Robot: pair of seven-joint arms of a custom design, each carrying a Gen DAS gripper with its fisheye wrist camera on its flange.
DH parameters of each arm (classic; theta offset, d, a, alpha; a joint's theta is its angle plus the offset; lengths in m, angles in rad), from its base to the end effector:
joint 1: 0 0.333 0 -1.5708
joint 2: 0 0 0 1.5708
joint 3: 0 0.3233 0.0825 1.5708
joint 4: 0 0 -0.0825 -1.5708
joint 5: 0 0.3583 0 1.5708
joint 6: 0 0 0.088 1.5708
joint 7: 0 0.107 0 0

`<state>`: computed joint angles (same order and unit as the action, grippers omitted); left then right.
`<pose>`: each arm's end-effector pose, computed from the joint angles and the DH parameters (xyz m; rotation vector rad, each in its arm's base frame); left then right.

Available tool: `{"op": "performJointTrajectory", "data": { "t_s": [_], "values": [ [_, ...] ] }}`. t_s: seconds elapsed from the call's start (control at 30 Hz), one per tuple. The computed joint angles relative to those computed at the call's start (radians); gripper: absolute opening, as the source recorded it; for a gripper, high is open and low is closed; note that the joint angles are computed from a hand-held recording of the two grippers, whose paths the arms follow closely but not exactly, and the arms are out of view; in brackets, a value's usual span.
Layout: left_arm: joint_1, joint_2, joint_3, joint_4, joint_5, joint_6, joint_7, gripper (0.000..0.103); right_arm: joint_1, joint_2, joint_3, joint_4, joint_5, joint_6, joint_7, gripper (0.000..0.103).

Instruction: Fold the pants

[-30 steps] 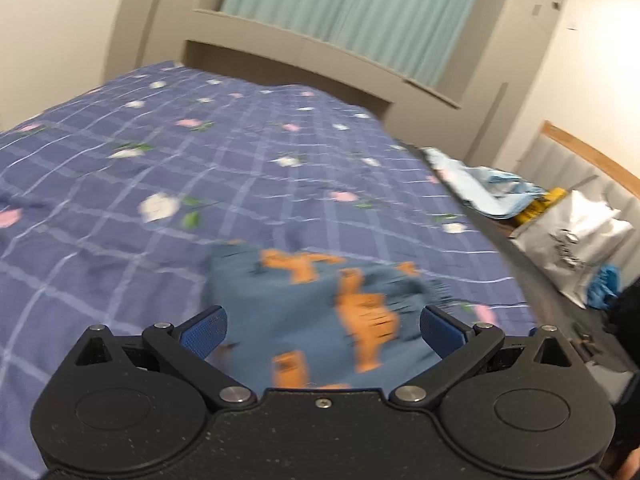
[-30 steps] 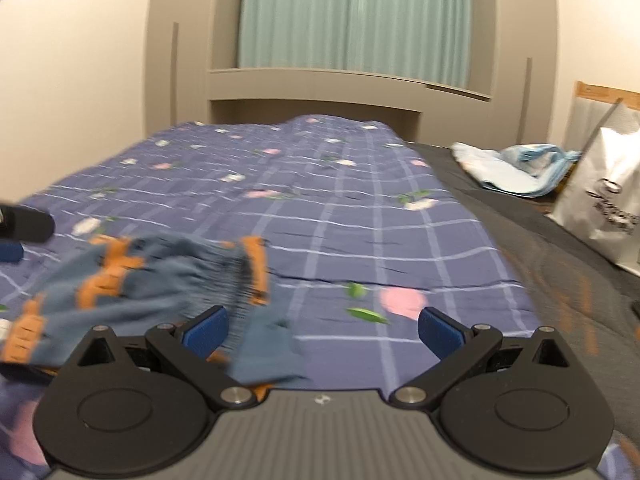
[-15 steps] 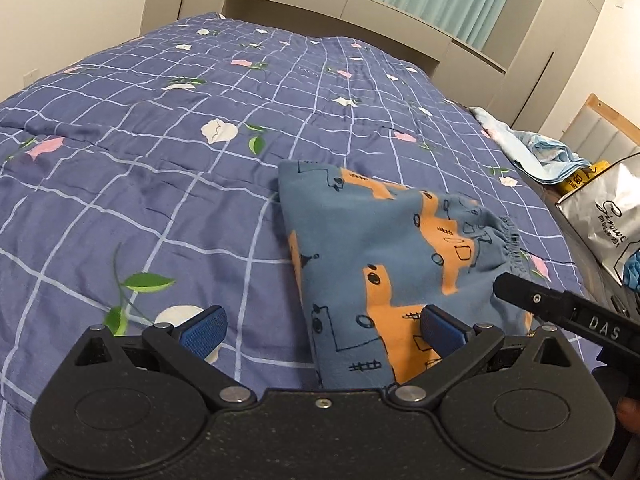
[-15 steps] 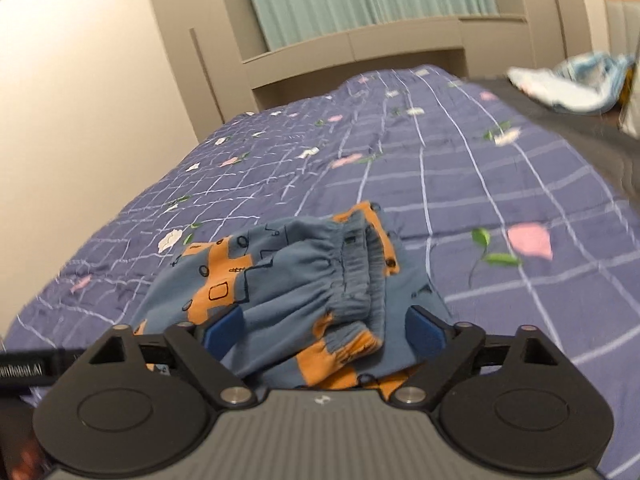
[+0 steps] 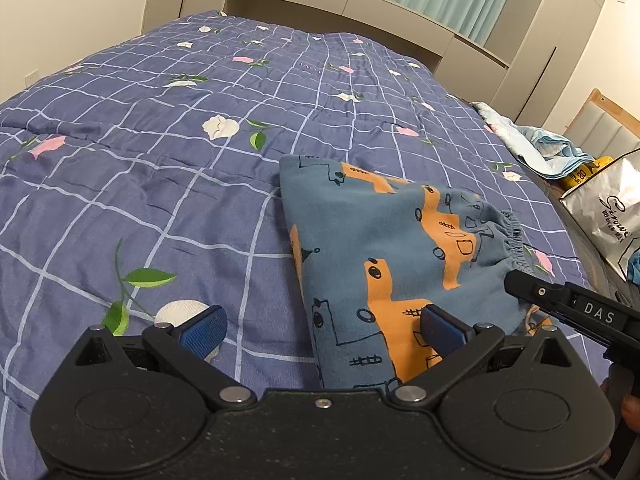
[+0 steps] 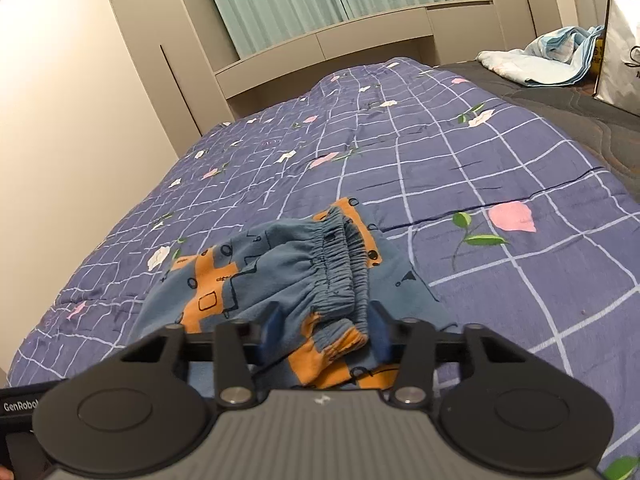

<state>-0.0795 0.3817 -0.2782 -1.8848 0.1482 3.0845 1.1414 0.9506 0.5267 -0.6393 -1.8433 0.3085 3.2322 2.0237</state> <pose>0.6232 -0.2211 0.4359 -1.8529 1.8680 -1.0893 0.6246 0.2489 0.4311 -1.3698 1.7408 -0.6052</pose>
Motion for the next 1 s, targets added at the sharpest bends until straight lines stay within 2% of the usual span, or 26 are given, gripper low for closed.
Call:
{"op": "performJointTrajectory", "data": {
  "t_s": [0.07, 0.13, 0.3, 0.43, 0.5, 0.57, 0.77, 0.8, 0.83, 0.87, 0.93, 0.97, 1.0],
  "values": [
    [0.001, -0.002, -0.001, -0.003, 0.001, 0.003, 0.002, 0.102, 0.013, -0.004, -0.013, -0.014, 0.006, 0.022, -0.002, 0.026],
    [-0.007, -0.006, 0.008, 0.000, 0.007, -0.003, -0.003, 0.102, 0.014, -0.014, -0.009, -0.027, 0.021, 0.049, -0.026, 0.022],
    [-0.013, -0.012, 0.010, 0.000, 0.020, 0.007, 0.003, 0.102, 0.128, -0.001, -0.123, -0.055, 0.097, 0.089, -0.081, 0.021],
    [-0.015, 0.000, 0.009, 0.014, 0.021, -0.034, 0.009, 0.102, 0.165, 0.018, -0.160, -0.052, 0.163, 0.042, -0.111, 0.021],
    [0.010, 0.002, -0.020, 0.011, -0.004, -0.036, 0.030, 0.102, 0.161, 0.026, -0.157, -0.049, 0.168, 0.015, -0.097, 0.022],
    [0.013, 0.000, -0.020, 0.010, -0.010, -0.032, 0.039, 0.102, 0.156, 0.025, -0.149, -0.058, 0.156, 0.018, -0.081, 0.022],
    [-0.036, 0.012, 0.061, 0.057, 0.028, -0.012, -0.012, 0.102, 0.238, 0.058, -0.249, -0.062, 0.117, 0.001, -0.071, 0.022],
    [-0.053, 0.019, 0.086, 0.074, 0.044, -0.011, -0.029, 0.102, 0.243, 0.060, -0.255, -0.062, 0.109, -0.002, -0.072, 0.024],
    [-0.075, 0.028, 0.116, 0.095, 0.065, -0.013, -0.048, 0.102, 0.245, 0.061, -0.258, -0.063, 0.102, 0.005, -0.074, 0.030],
    [-0.097, 0.041, 0.146, 0.120, 0.088, -0.016, -0.068, 0.102, 0.237, 0.055, -0.249, -0.065, 0.096, 0.017, -0.082, 0.034],
    [-0.115, 0.075, 0.171, 0.182, 0.125, -0.037, -0.081, 0.102, 0.180, 0.033, -0.192, -0.060, 0.094, 0.052, -0.116, 0.056],
    [-0.123, 0.097, 0.181, 0.222, 0.141, -0.060, -0.087, 0.102, 0.132, 0.018, -0.142, -0.052, 0.094, 0.072, -0.138, 0.059],
    [-0.127, 0.121, 0.185, 0.262, 0.152, -0.080, -0.090, 0.102, 0.058, -0.001, -0.065, -0.039, 0.084, 0.092, -0.164, 0.060]
  ]
}}
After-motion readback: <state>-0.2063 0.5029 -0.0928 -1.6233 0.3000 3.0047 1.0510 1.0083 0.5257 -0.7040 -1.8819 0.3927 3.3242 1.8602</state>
